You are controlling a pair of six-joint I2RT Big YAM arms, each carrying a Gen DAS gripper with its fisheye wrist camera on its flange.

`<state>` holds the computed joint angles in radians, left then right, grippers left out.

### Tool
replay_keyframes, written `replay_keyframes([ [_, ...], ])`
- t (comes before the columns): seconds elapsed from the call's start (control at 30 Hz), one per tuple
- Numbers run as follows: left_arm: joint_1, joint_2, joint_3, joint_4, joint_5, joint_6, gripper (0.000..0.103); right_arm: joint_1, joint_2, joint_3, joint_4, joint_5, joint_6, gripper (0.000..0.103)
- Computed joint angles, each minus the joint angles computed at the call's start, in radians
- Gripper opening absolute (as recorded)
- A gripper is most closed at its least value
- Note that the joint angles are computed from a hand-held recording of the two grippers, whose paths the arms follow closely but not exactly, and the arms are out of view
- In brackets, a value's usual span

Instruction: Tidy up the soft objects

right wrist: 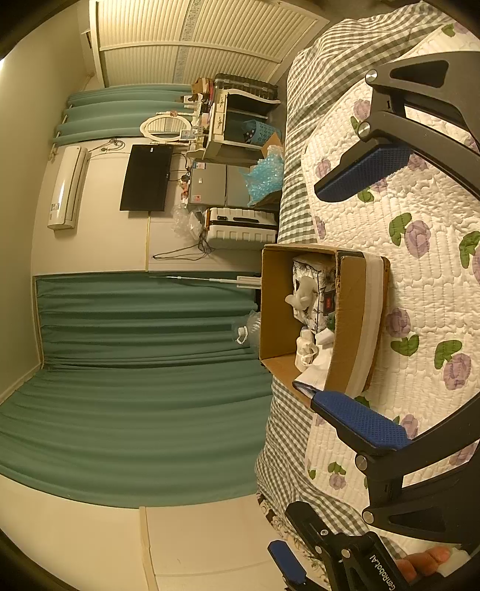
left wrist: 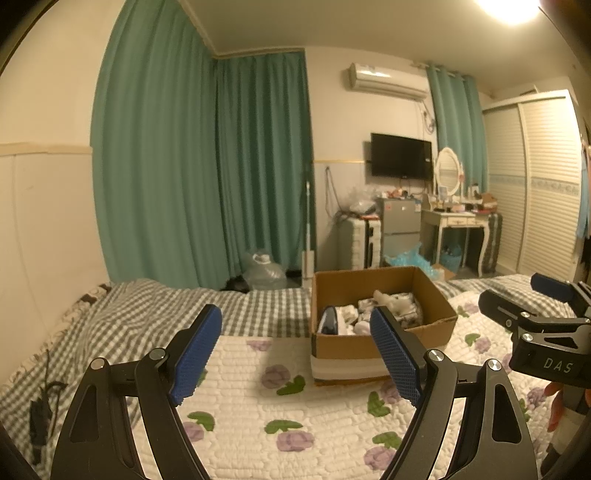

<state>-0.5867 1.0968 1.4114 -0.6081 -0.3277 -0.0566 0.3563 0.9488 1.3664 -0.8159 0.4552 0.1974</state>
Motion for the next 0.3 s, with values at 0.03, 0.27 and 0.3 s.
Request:
replay_keyframes([
  [0.03, 0.001, 0.0, 0.0, -0.002, 0.0, -0.001, 0.084, 0.001, 0.001, 0.001, -0.002, 0.0, 0.001, 0.103],
  [0.27, -0.005, -0.005, -0.01, -0.002, -0.008, -0.004, 0.084, -0.004, 0.002, -0.002, -0.008, -0.006, 0.008, 0.103],
  [0.3, -0.006, -0.004, -0.01, -0.004, -0.01, -0.005, 0.084, -0.005, 0.002, -0.001, -0.01, -0.007, 0.007, 0.103],
])
